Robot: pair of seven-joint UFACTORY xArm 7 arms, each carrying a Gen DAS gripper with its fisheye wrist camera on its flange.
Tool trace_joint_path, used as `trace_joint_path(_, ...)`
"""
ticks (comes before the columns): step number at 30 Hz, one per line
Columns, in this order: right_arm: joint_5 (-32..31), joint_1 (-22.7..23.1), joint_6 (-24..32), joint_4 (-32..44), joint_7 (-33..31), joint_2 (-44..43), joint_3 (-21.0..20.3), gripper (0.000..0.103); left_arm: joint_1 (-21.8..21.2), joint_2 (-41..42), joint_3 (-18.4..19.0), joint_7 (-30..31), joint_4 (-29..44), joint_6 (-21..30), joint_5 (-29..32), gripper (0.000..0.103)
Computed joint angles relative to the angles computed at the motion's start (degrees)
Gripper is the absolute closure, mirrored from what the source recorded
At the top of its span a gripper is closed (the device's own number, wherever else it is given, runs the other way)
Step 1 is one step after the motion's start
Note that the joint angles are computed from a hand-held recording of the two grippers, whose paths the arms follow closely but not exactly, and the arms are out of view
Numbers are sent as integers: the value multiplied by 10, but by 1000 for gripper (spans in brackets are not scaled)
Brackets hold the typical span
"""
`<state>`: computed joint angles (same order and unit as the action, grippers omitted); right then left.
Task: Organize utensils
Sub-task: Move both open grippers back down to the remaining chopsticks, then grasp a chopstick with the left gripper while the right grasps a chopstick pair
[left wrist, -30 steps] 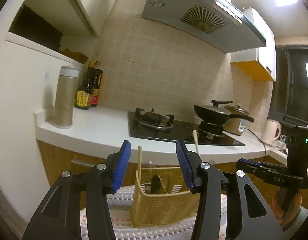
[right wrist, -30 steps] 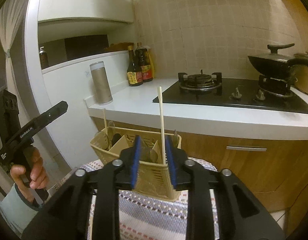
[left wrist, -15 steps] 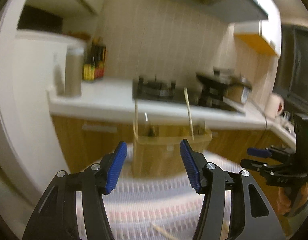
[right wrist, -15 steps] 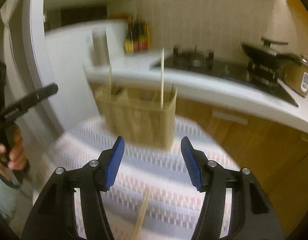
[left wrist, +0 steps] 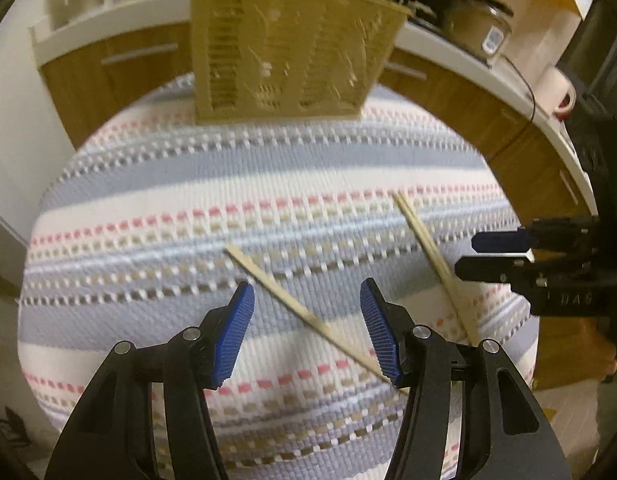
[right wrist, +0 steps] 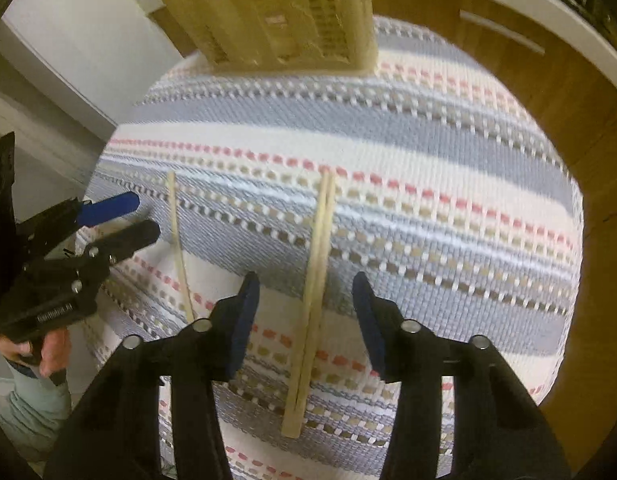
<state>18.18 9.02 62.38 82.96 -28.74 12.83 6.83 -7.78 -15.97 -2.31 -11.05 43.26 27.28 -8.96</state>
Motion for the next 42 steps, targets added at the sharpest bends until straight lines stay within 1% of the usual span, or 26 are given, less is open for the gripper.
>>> trace_joint_path(1, 1, 0, 10, 4, 5, 4, 0, 65, -2, 2, -1, 1, 0, 5, -2, 50)
trace_joint_path(2, 2, -1, 24, 10, 10, 11, 0, 65, -2, 5, -4, -4, 2, 11, 2, 50)
trace_joint_path(4, -7, 1, 47, 21, 27, 23, -1, 68, 3, 14, -13, -29, 12, 32, 15, 50)
trace_joint_path(6, -21, 6, 49, 25, 36, 26, -1, 68, -3, 26, -7, -25, 25, 59, 2, 50)
trace_joint_path(10, -45, 17, 36, 11, 42, 17, 2, 71, 1, 38, -11, -51, 36, 80, 8, 51)
trace_joint_path(15, -65, 28, 5, -17, 47, 4, 4, 74, 8, 64, -32, -123, 63, 103, 78, 51)
trace_joint_path(18, -78, 34, -17, -40, 48, -9, 5, 75, 5, 84, -51, -180, 92, 141, 155, 52)
trace_joint_path(19, -81, 37, -22, -38, 49, -6, 6, 78, 3, 95, -56, -200, 105, 155, 185, 53)
trace_joint_path(20, -76, 36, -22, -42, 45, -8, 7, 82, -2, 99, -55, -206, 109, 157, 196, 56)
trace_joint_path(21, -66, 33, -17, -41, 39, -6, 8, 85, -7, 104, -54, -207, 113, 157, 202, 63)
trace_joint_path(22, -62, 32, -15, -44, 37, -9, 8, 93, -12, 108, -53, -204, 119, 159, 204, 75)
trace_joint_path(23, -61, 33, -20, -51, 34, -13, 9, 94, -15, 110, -52, -207, 122, 162, 211, 83)
trace_joint_path(24, -63, 34, -26, -54, 29, -15, 8, 94, -18, 112, -51, -208, 126, 166, 217, 86)
trace_joint_path(26, -65, 36, -38, -62, 25, -19, 9, 94, -23, 117, -50, -204, 128, 164, 228, 86)
trace_joint_path(28, -56, 35, -34, -60, 23, -17, 9, 94, -28, 114, -46, -183, 123, 160, 226, 90)
trace_joint_path(29, -53, 34, -37, -62, 20, -18, 8, 95, -29, 110, -44, -159, 119, 155, 218, 91)
trace_joint_path(30, -49, 27, -36, -70, 10, -28, 5, 95, -31, 107, -42, -132, 114, 152, 212, 92)
trace_joint_path(31, -46, 26, -39, -72, 7, -30, 4, 97, -33, 100, -43, -119, 109, 152, 210, 92)
trace_joint_path(33, -40, 21, -31, -65, 3, -29, 1, 99, -35, 86, -38, -70, 93, 143, 194, 92)
trace_joint_path(35, -34, 17, -21, -56, 3, -23, 0, 99, -35, 73, -30, -8, 77, 135, 167, 93)
trace_joint_path(36, -26, 15, -11, -50, 1, -18, 0, 99, -37, 68, -25, 36, 72, 133, 149, 93)
trace_joint_path(37, -7, 8, 8, -39, -6, -10, 1, 99, -36, 62, -22, 62, 66, 135, 136, 93)
trace_joint_path(39, 19, 0, 24, -32, -8, -7, 1, 99, -36, 53, -12, 114, 64, 148, 91, 93)
trace_joint_path(42, 34, -4, 11, -36, -14, -14, 0, 97, -25, 37, -6, 128, 55, 152, 54, 93)
